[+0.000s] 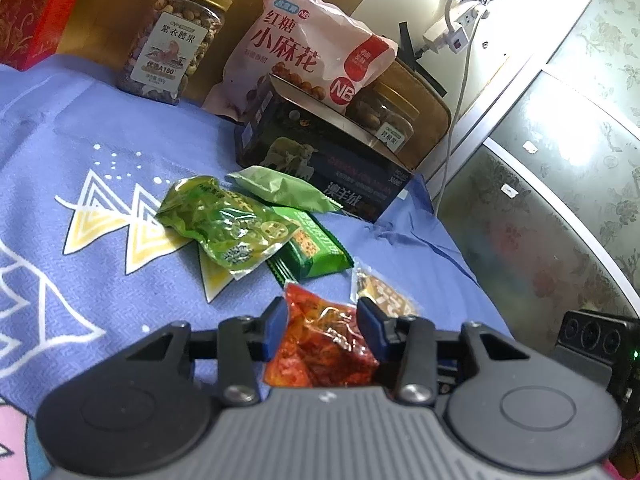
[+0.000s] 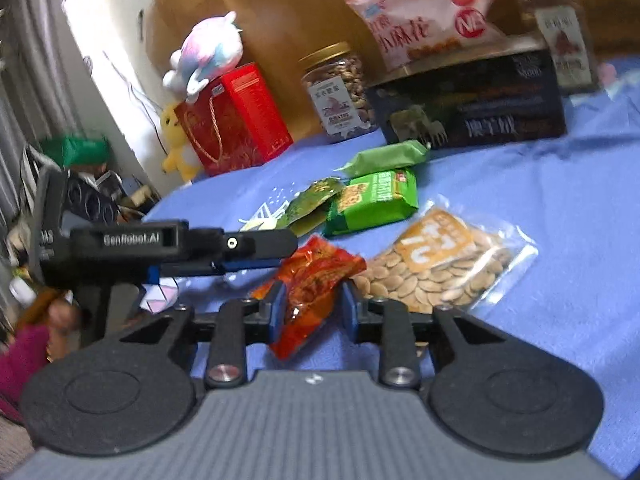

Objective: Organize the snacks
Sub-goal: 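Close the left gripper on the red snack packet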

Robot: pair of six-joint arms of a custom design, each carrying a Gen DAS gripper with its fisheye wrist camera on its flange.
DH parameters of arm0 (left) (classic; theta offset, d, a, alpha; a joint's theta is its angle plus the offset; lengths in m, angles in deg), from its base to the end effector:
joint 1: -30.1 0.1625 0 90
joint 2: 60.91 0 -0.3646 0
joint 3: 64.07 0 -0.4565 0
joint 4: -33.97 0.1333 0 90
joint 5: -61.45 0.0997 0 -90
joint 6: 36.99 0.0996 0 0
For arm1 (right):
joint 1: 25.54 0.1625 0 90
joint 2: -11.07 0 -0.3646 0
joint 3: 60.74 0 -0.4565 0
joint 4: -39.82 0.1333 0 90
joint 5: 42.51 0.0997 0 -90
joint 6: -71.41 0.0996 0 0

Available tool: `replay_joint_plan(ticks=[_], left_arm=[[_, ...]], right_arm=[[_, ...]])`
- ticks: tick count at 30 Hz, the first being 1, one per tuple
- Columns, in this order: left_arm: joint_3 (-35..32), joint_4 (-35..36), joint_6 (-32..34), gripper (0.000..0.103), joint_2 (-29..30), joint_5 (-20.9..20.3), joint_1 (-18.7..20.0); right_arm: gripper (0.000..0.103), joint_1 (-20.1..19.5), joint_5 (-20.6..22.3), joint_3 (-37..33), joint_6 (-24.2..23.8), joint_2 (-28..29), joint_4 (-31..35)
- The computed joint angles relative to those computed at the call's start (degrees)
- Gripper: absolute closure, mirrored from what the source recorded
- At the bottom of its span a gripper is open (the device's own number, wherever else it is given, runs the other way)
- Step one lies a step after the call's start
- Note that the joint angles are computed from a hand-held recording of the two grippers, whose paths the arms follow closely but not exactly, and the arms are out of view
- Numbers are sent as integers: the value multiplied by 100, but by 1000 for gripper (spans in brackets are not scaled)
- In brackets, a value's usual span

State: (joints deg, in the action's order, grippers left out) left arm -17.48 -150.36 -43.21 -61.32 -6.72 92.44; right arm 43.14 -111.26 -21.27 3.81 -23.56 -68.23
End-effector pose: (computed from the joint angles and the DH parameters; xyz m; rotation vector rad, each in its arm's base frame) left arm -0.2280 -0.8019 -0.1517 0.2769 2.7285 -1.3214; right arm -0.1597 -0.8750 0.2636 -1.2267 2.7062 -0.6358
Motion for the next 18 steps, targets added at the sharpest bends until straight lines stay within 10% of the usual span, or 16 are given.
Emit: replay_joint_plan(ticks=[18], left_arm=[[-609,516,433,60,357,-458,-102]], right_arm=[[76,-165,346,659,-247,-404,-889]])
